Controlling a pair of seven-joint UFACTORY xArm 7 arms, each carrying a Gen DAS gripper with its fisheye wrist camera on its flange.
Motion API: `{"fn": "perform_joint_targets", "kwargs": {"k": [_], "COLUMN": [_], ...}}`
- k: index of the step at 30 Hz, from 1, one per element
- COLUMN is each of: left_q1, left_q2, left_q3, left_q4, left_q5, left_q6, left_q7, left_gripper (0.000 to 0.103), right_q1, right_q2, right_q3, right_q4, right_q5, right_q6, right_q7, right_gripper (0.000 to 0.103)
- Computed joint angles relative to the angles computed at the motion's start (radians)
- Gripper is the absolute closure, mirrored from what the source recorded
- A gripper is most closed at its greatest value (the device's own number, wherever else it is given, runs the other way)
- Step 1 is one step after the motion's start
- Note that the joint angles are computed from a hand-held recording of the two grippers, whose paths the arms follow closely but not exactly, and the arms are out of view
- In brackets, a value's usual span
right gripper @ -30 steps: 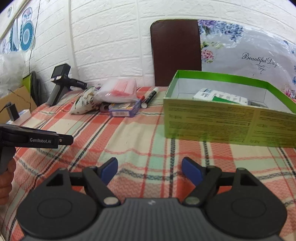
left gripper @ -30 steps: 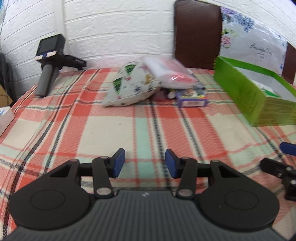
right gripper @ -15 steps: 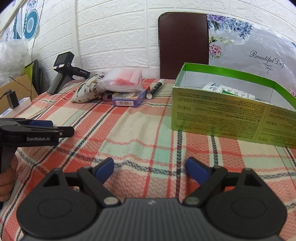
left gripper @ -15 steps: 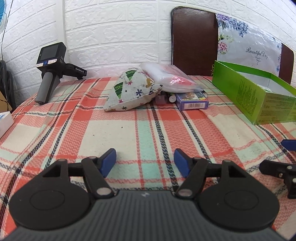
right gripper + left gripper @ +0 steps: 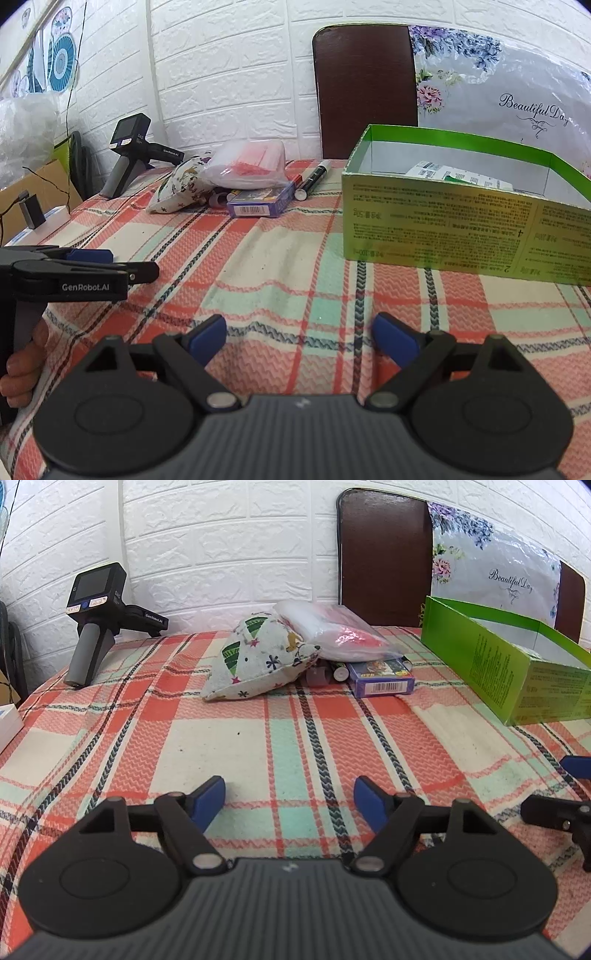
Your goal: Organize objects
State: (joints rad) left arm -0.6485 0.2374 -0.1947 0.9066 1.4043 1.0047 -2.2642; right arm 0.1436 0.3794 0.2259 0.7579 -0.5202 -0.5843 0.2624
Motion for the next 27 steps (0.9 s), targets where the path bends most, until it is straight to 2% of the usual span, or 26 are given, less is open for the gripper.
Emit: {"fn": "perform_joint_targets", "kwargs": {"k": [2, 5, 7, 9, 11, 12, 14, 17, 18, 19, 20, 21, 22, 23, 25, 27], "left_q1": [0.004, -0.006, 0.007, 0.051, 0.053, 0.058, 0.057, 0.062, 0.065, 0.069, 0.074, 0.077, 0.081, 0.085, 0.089, 0.094], "left_q2": [-0.009, -0.018, -0.054, -0.087, -0.136, -0.13, -0.105, -0.117, -0.125, -0.13, -0.133, -0.136, -0.14, -0.142, -0.145, -0.147], "left_q3": [-0.001, -0.002, 0.002, -0.016, 0.002, -0.008, -0.022, -0.024, -0.025, -0.026, -0.025, -0.027, -0.027, -0.027, -0.03, -0.031], "left_q4": [0.001, 0.001, -0.04, -0.089, -0.158, -0.157, -0.132, -0.149, -0.159, -0.166, -0.171, -0.175, -0.182, -0.185, -0.189, -0.191], "left_q5": [-0.021, -0.088, -0.111, -0.135, -0.087, -0.078, -0.085, -0.062, -0.052, -0.041, -0.03, -0.026, -0.017, -0.01, -0.002, 0.003], "left_q6": [-0.001, 0.1, 0.121, 0.115, 0.058, 0.07, 0.103, 0.087, 0.078, 0.07, 0.062, 0.059, 0.053, 0.049, 0.045, 0.04], "left_q7": [0.028, 0.066, 0.059, 0.009, -0.13, -0.149, -0.119, -0.146, -0.164, -0.18, -0.191, -0.199, -0.208, -0.215, -0.226, -0.231], "left_gripper": [0.025, 0.026, 0.026, 0.025, 0.023, 0.023, 0.023, 0.023, 0.023, 0.023, 0.023, 0.023, 0.023, 0.023, 0.023, 0.023], "right_q1": [-0.042, -0.054, -0.081, -0.047, -0.029, -0.024, 0.021, -0.035, -0.045, -0.041, -0.035, -0.038, -0.032, -0.015, -0.025, -0.031], "right_q2": [0.01, 0.026, 0.058, 0.091, 0.147, 0.189, 0.276, 0.474, 0.539, 0.603, 0.645, 0.664, 0.654, 0.619, 0.564, 0.488], "right_q3": [0.027, 0.048, 0.09, 0.099, 0.13, 0.154, 0.169, 0.359, 0.422, 0.472, 0.495, 0.51, 0.492, 0.452, 0.43, 0.39], "right_q4": [0.023, 0.094, 0.184, 0.276, 0.398, 0.475, 0.628, 0.88, 0.959, 1.039, 1.088, 1.102, 1.084, 1.054, 0.974, 0.876], "right_q5": [-0.08, -0.158, -0.25, -0.247, -0.25, -0.253, -0.198, -0.178, -0.167, -0.114, -0.066, -0.06, -0.088, -0.074, -0.069, -0.063], "right_q6": [-0.001, 0.018, 0.045, 0.061, 0.102, 0.147, 0.254, 0.506, 0.593, 0.686, 0.736, 0.745, 0.712, 0.69, 0.633, 0.567], "right_q7": [0.043, 0.07, 0.126, 0.124, 0.145, 0.158, 0.133, 0.077, 0.046, -0.024, -0.066, -0.067, -0.046, -0.054, -0.06, -0.029], "right_gripper": [0.016, 0.02, 0.023, 0.023, 0.023, 0.021, 0.017, 0.011, 0.005, 0.003, 0.003, 0.01, 0.022, 0.032, 0.043, 0.061]}}
